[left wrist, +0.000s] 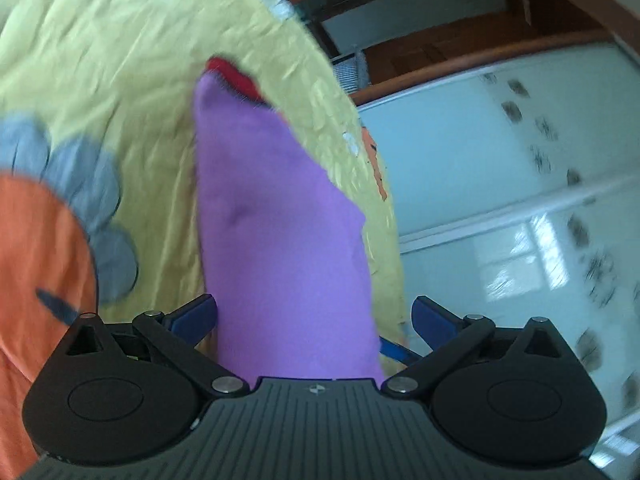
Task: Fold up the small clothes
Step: 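Grasp the sweater's folded edge with the left tool while the right tool grasps beside it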
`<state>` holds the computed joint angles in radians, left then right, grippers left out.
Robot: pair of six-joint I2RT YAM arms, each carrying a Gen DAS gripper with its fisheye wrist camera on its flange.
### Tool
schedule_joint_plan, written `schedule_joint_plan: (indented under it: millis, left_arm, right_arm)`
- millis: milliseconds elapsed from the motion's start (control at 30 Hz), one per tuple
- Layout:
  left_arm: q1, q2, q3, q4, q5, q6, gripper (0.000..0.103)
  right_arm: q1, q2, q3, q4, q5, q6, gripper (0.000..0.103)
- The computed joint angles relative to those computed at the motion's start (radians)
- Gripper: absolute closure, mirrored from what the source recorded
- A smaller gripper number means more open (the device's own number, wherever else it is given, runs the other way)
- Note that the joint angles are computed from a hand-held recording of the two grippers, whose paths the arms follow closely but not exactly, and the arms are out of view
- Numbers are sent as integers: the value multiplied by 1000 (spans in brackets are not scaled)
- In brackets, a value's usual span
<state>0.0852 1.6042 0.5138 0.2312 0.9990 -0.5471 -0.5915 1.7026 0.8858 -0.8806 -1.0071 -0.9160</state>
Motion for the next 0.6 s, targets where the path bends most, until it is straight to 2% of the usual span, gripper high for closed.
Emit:
schedule_joint_plan:
  millis: [67,133,200,333,367,467,500,533,567,600]
  left_arm:
    - [11,26,-20,46,22,-31,0]
    - [25,41,-48,115,64,-60,0]
    - [30,70,-78,224,103,-163,0]
    - [-29,59,-85,254,49,-261,0]
    - [-55,41,-76,216,17,-249,0]
    - [-128,17,28,3,-89,-141,2]
    - [-138,25,60,-45,-103,-125,2]
    - [-145,33,93,-95,-113,-112,2]
    - [-146,41,127,-148,-118,-95,4]
    - [-143,43,144,-179,-126,-83,7]
  right_arm:
    - [15,158,153,-53,10,86,11]
    - [26,255,265,-129,7,78,11]
    - [43,322,348,-210,11,50,11]
    - [91,335,372,-254,36,-4,11]
    - [100,329,365,-263,42,-17,11]
    - [113,306,335,-257,44,-31,12]
    - [121,302,336,-239,44,-4,13]
    - [134,301,335,-213,42,31,20]
    - [150,302,335,-180,41,73,34]
    - [159,308,336,-149,42,112,43]
